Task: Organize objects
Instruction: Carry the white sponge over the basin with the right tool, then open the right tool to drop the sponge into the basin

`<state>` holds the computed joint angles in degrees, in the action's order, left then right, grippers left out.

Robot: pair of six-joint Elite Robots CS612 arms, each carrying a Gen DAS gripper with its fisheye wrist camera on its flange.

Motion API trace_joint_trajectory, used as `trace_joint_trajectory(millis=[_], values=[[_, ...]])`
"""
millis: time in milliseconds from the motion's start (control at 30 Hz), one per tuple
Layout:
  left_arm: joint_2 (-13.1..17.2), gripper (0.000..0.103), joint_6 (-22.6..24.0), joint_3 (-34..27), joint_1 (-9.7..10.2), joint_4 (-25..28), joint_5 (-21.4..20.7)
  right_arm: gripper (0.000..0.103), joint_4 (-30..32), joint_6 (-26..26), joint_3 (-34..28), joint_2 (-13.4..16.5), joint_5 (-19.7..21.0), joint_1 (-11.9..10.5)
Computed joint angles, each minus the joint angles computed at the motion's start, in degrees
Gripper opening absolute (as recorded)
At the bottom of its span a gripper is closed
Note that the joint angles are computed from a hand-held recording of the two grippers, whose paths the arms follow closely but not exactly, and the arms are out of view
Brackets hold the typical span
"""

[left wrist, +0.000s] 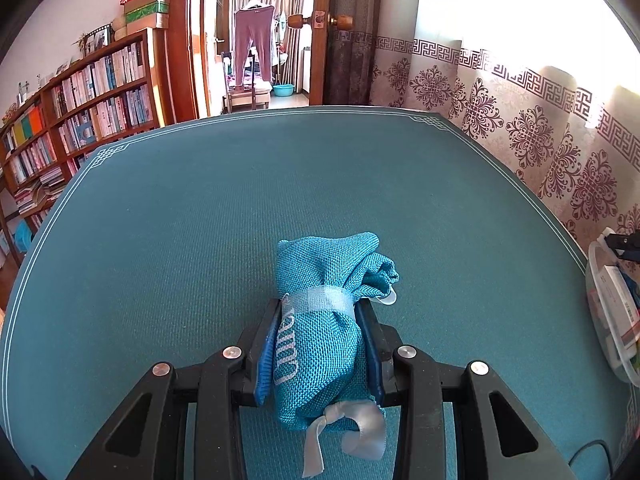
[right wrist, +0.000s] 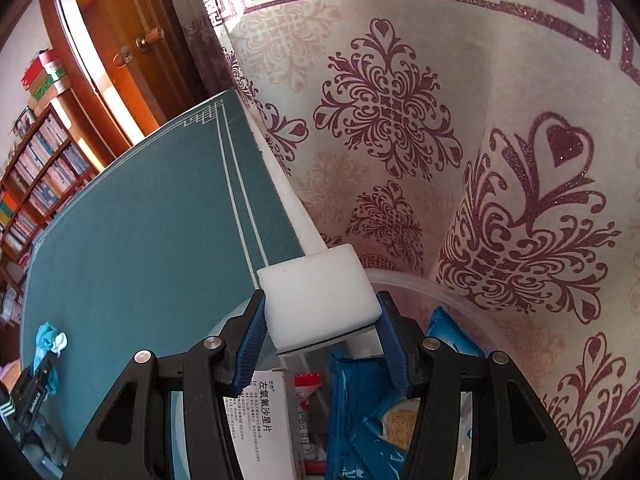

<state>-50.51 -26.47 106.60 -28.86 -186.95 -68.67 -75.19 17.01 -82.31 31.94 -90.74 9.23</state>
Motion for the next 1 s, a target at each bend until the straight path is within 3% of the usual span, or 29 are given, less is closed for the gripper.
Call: trace_joint_trajectory(millis=[200, 600, 800, 1000], values=[[0.1, 0.038, 0.1, -0.1, -0.08, -0.1, 0.0, 0.058, -0.1, -0.3, -0.3, 0.2, -2.6, 0.6], [0.1, 0.038, 0.3, 0.2, -0.44, -0.4, 0.0, 0.063, -2.0, 0.4, -2.8, 1.6, -1.0, 0.3], [0.1, 0.038, 0.2, 0.3, -0.68, -0.2, -0.2, 0.063, -5.0, -2.8, -5.1, 2.8, -2.4, 1.0], [0.0, 0.038, 0.1, 0.5, -0.97, -0.2, -0.4, 0.063, -6.5, -4.2, -5.3, 3.0, 3.4, 0.6]])
